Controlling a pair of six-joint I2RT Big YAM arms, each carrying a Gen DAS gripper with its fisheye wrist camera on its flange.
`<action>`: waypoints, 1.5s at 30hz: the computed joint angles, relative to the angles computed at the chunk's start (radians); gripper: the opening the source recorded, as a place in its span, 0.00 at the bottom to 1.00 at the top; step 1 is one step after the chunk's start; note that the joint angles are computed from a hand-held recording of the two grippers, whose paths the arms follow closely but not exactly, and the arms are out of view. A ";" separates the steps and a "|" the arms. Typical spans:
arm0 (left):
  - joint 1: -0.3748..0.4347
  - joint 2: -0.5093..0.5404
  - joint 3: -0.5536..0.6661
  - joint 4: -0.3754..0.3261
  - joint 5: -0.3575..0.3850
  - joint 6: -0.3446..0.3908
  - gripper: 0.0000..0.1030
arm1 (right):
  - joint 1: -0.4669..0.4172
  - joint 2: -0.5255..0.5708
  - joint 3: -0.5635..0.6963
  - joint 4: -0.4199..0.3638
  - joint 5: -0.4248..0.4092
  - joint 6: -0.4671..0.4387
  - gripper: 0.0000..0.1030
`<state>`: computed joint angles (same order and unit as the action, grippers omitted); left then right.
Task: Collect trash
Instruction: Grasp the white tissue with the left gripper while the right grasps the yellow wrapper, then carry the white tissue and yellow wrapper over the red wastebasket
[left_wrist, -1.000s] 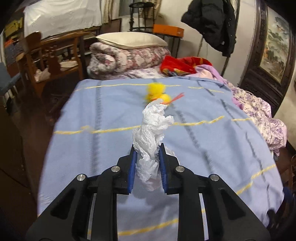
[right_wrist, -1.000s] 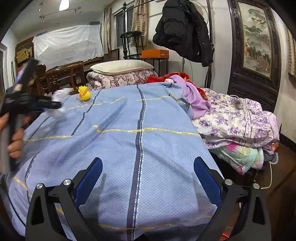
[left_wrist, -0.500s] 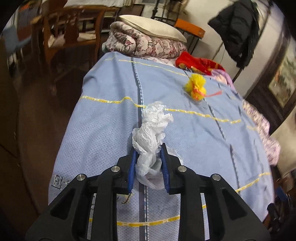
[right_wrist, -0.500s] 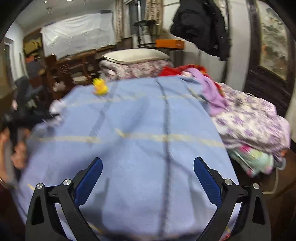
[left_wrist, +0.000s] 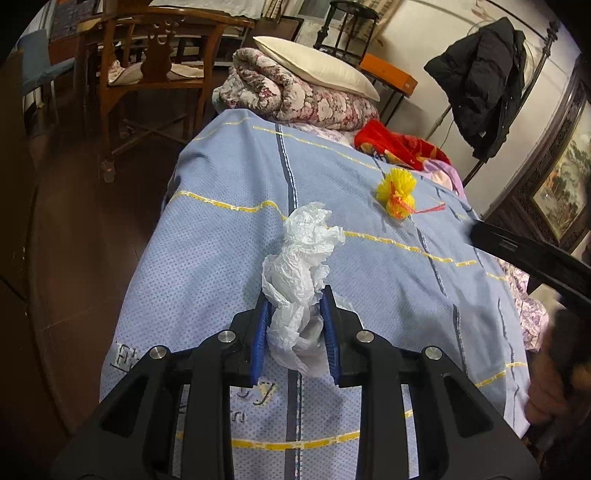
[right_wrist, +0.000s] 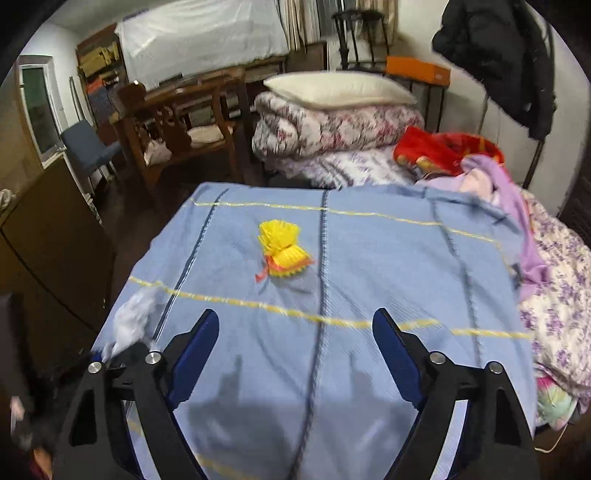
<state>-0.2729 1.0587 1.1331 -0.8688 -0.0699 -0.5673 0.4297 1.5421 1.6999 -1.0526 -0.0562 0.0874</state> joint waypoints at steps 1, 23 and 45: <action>0.004 0.000 -0.001 0.004 0.007 0.000 0.28 | 0.003 0.020 0.019 -0.008 0.004 0.006 0.79; 0.004 -0.013 -0.018 0.054 0.044 0.022 0.28 | -0.031 0.041 0.011 0.037 -0.039 0.152 0.33; -0.484 -0.217 0.013 -0.170 -0.345 -0.244 0.27 | -0.473 -0.778 -0.569 -0.099 -0.325 0.124 0.33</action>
<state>-0.7564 0.8415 1.1460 -1.0385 -0.4146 -0.8113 -0.0434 0.7637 1.1308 -1.1516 -0.3813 0.2111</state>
